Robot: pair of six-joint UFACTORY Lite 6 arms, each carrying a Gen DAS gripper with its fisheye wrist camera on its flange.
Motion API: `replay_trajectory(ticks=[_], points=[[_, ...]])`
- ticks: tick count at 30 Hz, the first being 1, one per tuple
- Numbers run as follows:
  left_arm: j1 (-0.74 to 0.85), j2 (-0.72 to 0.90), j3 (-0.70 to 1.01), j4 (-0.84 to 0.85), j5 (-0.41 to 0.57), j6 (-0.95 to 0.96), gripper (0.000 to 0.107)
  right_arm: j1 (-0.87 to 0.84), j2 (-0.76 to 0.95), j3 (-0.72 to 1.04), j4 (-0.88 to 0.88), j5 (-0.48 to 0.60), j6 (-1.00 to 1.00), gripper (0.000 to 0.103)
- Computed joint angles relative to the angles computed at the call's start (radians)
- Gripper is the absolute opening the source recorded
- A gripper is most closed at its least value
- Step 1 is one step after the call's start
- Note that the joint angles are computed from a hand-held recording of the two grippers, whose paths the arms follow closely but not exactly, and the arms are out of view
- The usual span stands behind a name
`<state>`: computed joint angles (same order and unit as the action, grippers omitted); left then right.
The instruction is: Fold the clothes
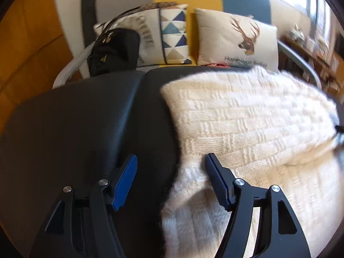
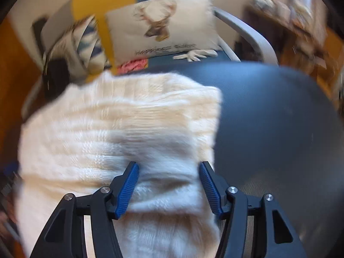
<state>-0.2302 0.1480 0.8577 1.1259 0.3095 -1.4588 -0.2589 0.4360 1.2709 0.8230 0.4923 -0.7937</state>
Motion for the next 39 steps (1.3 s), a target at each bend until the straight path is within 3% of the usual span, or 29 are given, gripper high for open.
replay_trajectory(ticks=[4,7,12,16,19,20,21,22,23,29,31,35,39], points=[[0.008,-0.247,-0.166,0.003,-0.031,-0.046,0.069,-0.204,-0.083,-0.080,0.280,0.202,-0.172,0.059],[-0.035,-0.412,-0.285,-0.055,-0.019,-0.042,0.069,-0.296,-0.053,-0.090,0.339,0.404,-0.211,0.059],[-0.154,-0.545,-0.413,-0.059,0.030,-0.162,0.069,-0.277,0.008,-0.102,0.388,0.491,-0.240,0.057],[-0.224,-0.572,-0.463,-0.064,0.048,-0.225,0.069,-0.240,0.134,-0.047,0.399,0.479,-0.124,0.055],[-0.250,-0.531,-0.456,-0.035,0.054,-0.268,0.069,-0.238,0.143,-0.104,0.525,0.440,-0.212,0.051],[-0.248,-0.502,-0.445,-0.028,0.048,-0.272,0.069,-0.231,0.142,-0.114,0.555,0.418,-0.232,0.045],[-0.246,-0.474,-0.434,-0.023,0.043,-0.274,0.069,-0.221,0.137,-0.117,0.561,0.388,-0.234,0.020],[-0.244,-0.453,-0.426,-0.019,0.038,-0.275,0.069,-0.209,0.124,-0.122,0.559,0.347,-0.232,0.008],[-0.242,-0.435,-0.420,-0.017,0.032,-0.276,0.069,-0.197,0.112,-0.126,0.555,0.304,-0.229,0.006],[-0.268,-0.391,-0.445,0.086,0.041,-0.392,0.069,-0.117,-0.039,-0.235,0.430,0.062,-0.279,0.004],[-0.283,-0.389,-0.441,0.075,0.059,-0.377,0.069,-0.131,-0.037,-0.232,0.429,0.079,-0.310,0.005],[-0.239,-0.463,-0.438,0.035,0.040,-0.315,0.069,-0.251,-0.001,-0.196,0.440,0.288,-0.306,0.020],[-0.195,-0.489,-0.396,0.059,0.018,-0.299,0.069,-0.288,-0.156,-0.286,0.367,0.240,-0.310,0.023]])
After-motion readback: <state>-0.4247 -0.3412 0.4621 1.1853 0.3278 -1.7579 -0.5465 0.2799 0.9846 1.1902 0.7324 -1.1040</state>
